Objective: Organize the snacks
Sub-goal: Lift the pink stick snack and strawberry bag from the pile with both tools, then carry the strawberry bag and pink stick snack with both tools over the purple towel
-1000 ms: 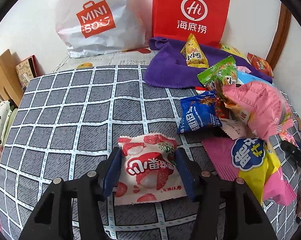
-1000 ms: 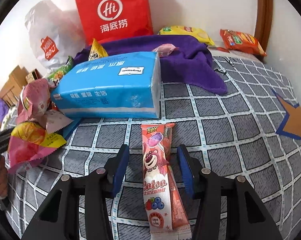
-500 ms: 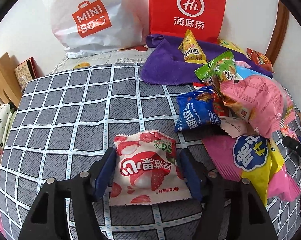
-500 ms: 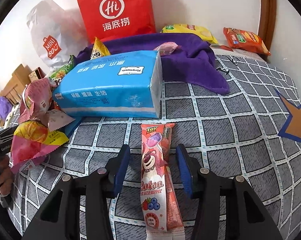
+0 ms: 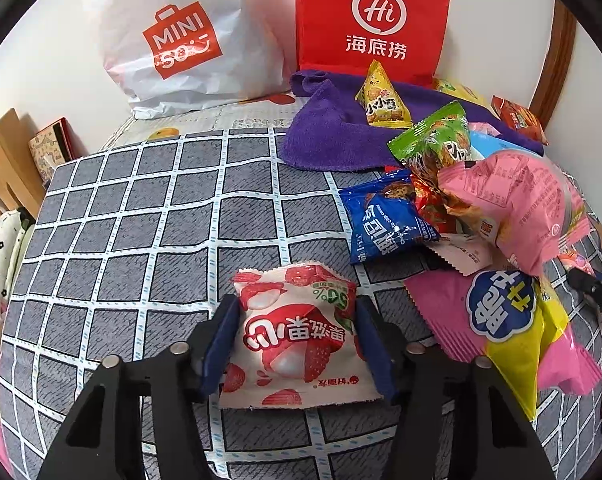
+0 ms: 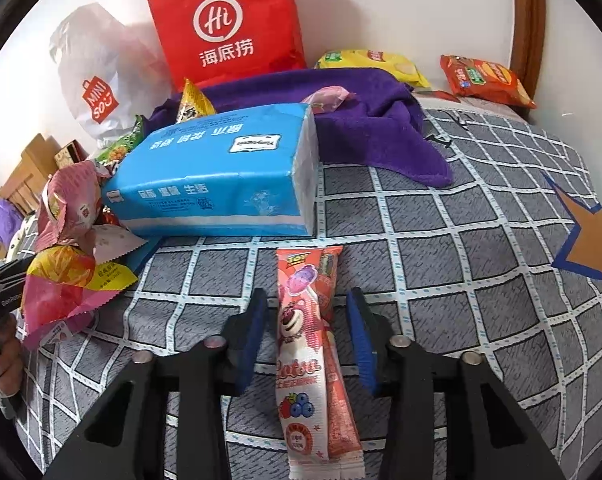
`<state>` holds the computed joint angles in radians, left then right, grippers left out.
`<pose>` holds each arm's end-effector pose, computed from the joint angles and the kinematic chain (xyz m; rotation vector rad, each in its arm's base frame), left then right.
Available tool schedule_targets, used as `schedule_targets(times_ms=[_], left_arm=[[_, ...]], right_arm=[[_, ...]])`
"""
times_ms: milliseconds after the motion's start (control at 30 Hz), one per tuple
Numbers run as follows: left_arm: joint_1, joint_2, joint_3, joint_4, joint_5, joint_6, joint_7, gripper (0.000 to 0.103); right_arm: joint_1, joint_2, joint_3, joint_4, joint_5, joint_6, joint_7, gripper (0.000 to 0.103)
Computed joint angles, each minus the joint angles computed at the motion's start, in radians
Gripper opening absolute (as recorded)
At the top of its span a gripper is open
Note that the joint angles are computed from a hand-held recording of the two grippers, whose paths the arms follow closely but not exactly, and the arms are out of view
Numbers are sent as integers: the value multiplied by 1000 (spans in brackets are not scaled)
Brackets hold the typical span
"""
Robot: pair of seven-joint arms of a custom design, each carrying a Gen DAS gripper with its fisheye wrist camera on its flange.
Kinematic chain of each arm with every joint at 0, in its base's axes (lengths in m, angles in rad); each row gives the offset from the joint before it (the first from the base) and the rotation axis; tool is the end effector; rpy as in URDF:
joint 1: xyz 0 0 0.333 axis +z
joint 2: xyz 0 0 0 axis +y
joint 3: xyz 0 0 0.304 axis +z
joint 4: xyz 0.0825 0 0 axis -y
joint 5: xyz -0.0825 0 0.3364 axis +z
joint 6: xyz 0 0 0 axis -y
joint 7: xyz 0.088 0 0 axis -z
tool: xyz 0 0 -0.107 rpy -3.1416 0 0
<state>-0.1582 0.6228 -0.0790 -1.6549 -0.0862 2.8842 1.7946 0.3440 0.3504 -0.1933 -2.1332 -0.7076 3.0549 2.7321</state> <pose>0.6711 -0.1464 0.3389 -1.5392 2.2127 -0.6853 0.5543 0.1416 0.3206 -1.5635 2.0991 -0.5132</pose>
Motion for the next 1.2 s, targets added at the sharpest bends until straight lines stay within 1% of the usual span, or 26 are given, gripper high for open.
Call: schedule_targets(times_ms=[33,67,100,200,267,367,467,533,633,767,867,1000,1100,1200], left_arm=[[0,-4,0,-3,1,-6,0,51],[8,-11,-8,-8,-5,-16,4,50],[17,-16,-18,-11,-13,-28,10,49],[61,-36,-65,-20,-59,-73,44,48],[100,-54,-106,-34,-111,-93,80,48],[128,-83,-133,-56,-172,-111,117,48],[146,-114,-155,-72,-224,-128,166,48],[142,-134,-155,-79,-245,-138,184,48],[139,-159,-160,-72,-276,-159,211,48],[140,-164,-182,-13,-331,-232,256,48],[125,-150,-182,51,-353,-293,262,48],[97,-123,-175,142,-357,-350,251,48],[72,-89,-166,234,-339,-388,226,48],[49,-40,-156,340,-309,-413,192,48]], right_arm=[[-5,-2,3,-5,7,8,1,27],[-14,-4,10,-11,18,16,-4,26],[-30,-8,29,-15,41,13,-22,25],[-62,-25,70,-30,101,9,-71,24],[-42,-42,56,-36,99,10,-73,24],[8,-74,8,-41,39,9,-30,24],[20,-100,0,-36,-21,8,9,24],[19,-115,6,-25,-63,4,29,24],[-7,-125,49,13,-71,-32,0,24],[-31,-122,91,72,-60,-82,-36,24],[-55,-105,118,121,-14,-81,-83,24],[-82,-73,152,209,82,-124,-193,24],[-100,-43,172,287,159,-160,-292,25],[-112,-12,182,359,221,-174,-372,24]])
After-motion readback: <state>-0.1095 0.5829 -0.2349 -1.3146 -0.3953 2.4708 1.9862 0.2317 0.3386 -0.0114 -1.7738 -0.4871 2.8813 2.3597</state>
